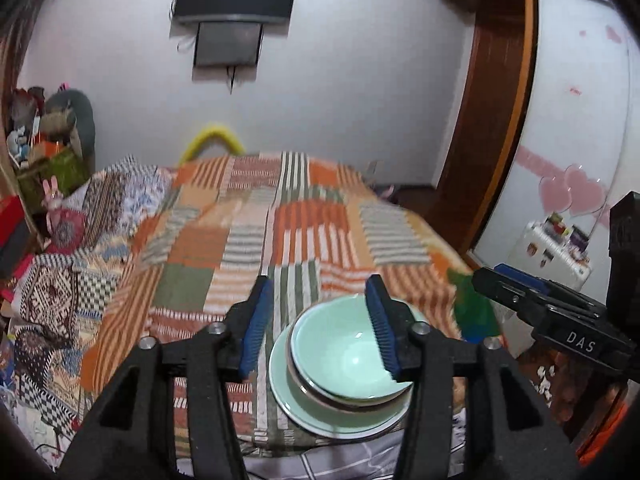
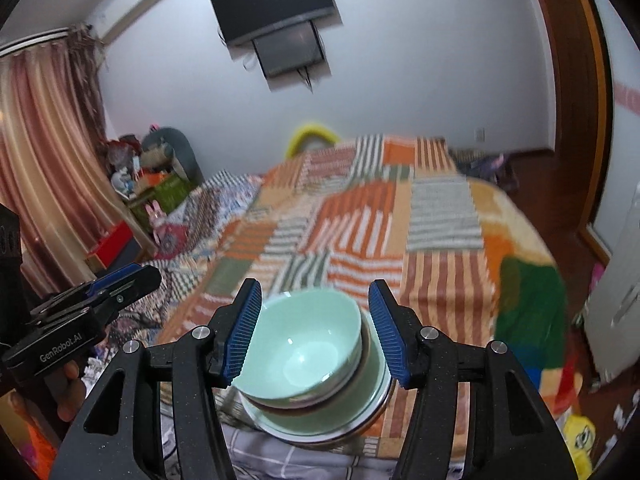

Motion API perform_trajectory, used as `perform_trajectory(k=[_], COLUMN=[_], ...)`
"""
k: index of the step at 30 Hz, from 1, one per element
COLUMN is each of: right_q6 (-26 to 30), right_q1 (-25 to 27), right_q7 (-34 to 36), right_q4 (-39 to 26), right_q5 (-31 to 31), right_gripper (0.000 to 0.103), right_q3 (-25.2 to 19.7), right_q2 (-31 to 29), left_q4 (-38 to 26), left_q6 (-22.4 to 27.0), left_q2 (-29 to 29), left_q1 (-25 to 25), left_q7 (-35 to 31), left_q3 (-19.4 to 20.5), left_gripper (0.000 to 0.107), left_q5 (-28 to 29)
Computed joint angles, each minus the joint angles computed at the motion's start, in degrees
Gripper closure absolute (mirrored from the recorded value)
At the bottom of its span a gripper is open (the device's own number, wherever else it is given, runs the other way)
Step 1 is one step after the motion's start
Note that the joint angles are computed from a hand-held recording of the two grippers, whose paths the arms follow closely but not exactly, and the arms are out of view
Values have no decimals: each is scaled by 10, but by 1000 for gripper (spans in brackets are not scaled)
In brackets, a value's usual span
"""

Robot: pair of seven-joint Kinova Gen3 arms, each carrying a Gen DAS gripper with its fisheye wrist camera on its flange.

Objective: Organize plates and bowls

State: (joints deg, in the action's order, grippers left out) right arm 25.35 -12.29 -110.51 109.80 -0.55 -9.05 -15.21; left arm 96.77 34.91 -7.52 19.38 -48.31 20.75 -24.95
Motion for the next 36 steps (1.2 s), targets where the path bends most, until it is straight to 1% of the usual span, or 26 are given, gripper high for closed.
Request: perform_trajectory(k=[2, 4, 5, 7, 8, 9, 10, 11, 12, 13, 14, 16, 18, 20, 23, 24, 27, 29, 36], right_q6=[-11, -26, -35, -47, -52, -55, -60, -64, -69, -73, -78, -91, -107, -117, -126, -125, -135, -142, -138], right_q1=[11, 27, 35, 46, 51, 53, 58, 61, 62, 64, 67, 77, 97, 119, 133, 132, 155, 170, 170], right_q7=[-11, -26, -32, -40, -42, -44, -46, -47, -46, -45, -46, -49, -56, -63, -68, -68, -75, -79, -71], right_q4=[4, 10, 14, 18, 19, 21, 22, 24, 26, 28, 30, 37, 43, 46, 50, 52, 61, 65, 68], right_q5=[14, 28, 35, 45, 49, 50, 53, 55, 56, 56, 57, 58, 61, 63, 61, 59, 58, 57, 51], right_gripper=[50, 44, 42, 41, 41, 41, 41, 41, 40, 38, 36, 24, 20, 17, 15, 13, 2, 1, 1], right_q3=[-15, -32, -42, -56, -62, -66, -72, -76, -77, -79, -82, -92, -109, -127, -138, -136, -151, -161, -160], right_q2=[-17, -33, -43, -57, -62, -67, -72, -75, -77, -79, -81, -87, -90, -93, -95, -100, -111, -116, -123], left_q4=[8, 15, 19, 27, 31, 34, 39, 43, 47, 50, 52, 56, 59, 63, 66, 66, 67, 68, 72], left_q6=[-12, -23, -31, -45, -49, -53, -62, -69, -78, -84, -87, -94, -94, -96, -96, -95, -95, -97, -106], left_q2=[-19, -37, -46, -66, -76, -85, -96, -103, -110, -116, -121, -130, -142, -152, -168, -172, -180, -184, -196], left_q1=[-8, -22, -29, -53, -67, -79, -92, -102, -107, -111, -116, -127, -150, -173, -206, -217, -235, -241, -271], left_q7=[23, 41, 43, 53, 57, 59, 63, 62, 57, 53, 48, 39, 38, 35, 27, 24, 8, -3, -44], left_q3=[11, 29, 35, 56, 67, 76, 84, 89, 87, 87, 87, 91, 108, 124, 148, 155, 165, 166, 178], left_gripper=[53, 51, 48, 47, 42, 35, 34, 29, 25, 23, 21, 17, 10, 9, 6, 6, 5, 5, 5], left_q5=[-23, -45, -49, -61, -64, -64, -63, -58, -49, -40, -31, -17, -9, -1, 10, 14, 32, 46, 91])
